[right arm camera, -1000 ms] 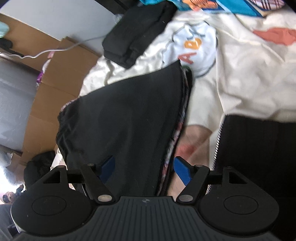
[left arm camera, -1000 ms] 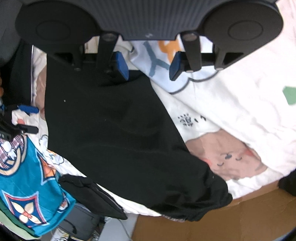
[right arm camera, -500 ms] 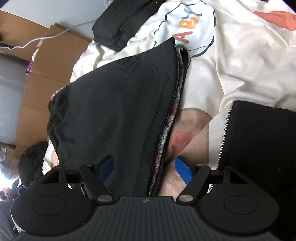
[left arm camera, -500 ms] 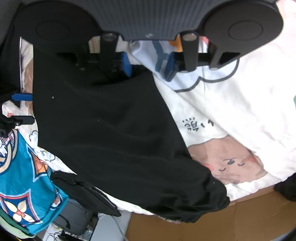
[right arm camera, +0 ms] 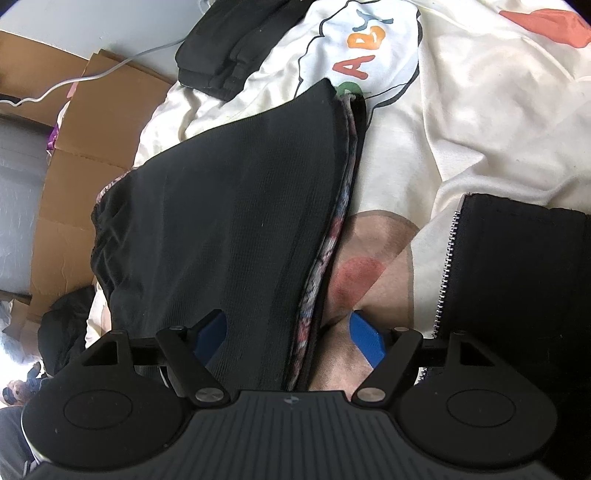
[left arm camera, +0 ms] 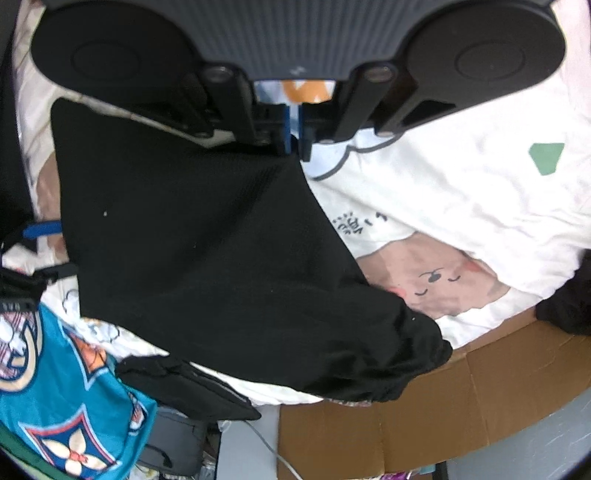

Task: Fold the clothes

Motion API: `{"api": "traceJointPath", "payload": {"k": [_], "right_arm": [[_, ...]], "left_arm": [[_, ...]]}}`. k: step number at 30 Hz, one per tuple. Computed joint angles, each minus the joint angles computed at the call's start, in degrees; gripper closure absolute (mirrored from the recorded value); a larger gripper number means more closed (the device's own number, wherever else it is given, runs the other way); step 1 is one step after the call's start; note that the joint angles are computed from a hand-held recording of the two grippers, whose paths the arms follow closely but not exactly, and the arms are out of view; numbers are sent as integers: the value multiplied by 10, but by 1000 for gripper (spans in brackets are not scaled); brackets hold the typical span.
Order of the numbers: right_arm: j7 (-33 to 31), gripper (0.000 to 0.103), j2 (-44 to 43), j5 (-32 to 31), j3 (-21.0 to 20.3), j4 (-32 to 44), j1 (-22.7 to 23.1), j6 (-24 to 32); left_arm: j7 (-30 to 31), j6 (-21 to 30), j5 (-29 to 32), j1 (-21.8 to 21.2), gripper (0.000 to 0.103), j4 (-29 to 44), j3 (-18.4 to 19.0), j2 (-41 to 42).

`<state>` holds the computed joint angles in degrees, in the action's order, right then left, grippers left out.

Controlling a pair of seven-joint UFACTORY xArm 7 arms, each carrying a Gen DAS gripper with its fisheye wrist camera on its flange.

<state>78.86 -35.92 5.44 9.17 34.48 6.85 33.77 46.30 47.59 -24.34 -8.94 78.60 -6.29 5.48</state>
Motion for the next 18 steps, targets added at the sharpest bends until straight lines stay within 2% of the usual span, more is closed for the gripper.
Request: {"api": "traceJointPath", "payload": {"k": [6,9,11,16,17,18], "right_arm": [[5,24,0,0,-1,-1,-3,-3],[10,24,-1,1,0,-4,-4,-8],[13,24,-2,0,1,-5,-5,-10],[23,24,-4,0,2,-12,-8,-19],[24,24,-4,0,2,-12,-8,-19],[24,24,-3,-1,2,-12,-8,-19]], "left_arm": [[18,4,17,-1,100,-16,1,-11],[-9,15,26,0,100,-1,6,-4],[-30,41,28,5,102,16,9,4],[-22,122,-26,32,95,42,17,6],[-23,140,-33,37,93,50,19,9],[-26,154,-35,39,83,56,20,11]]}}
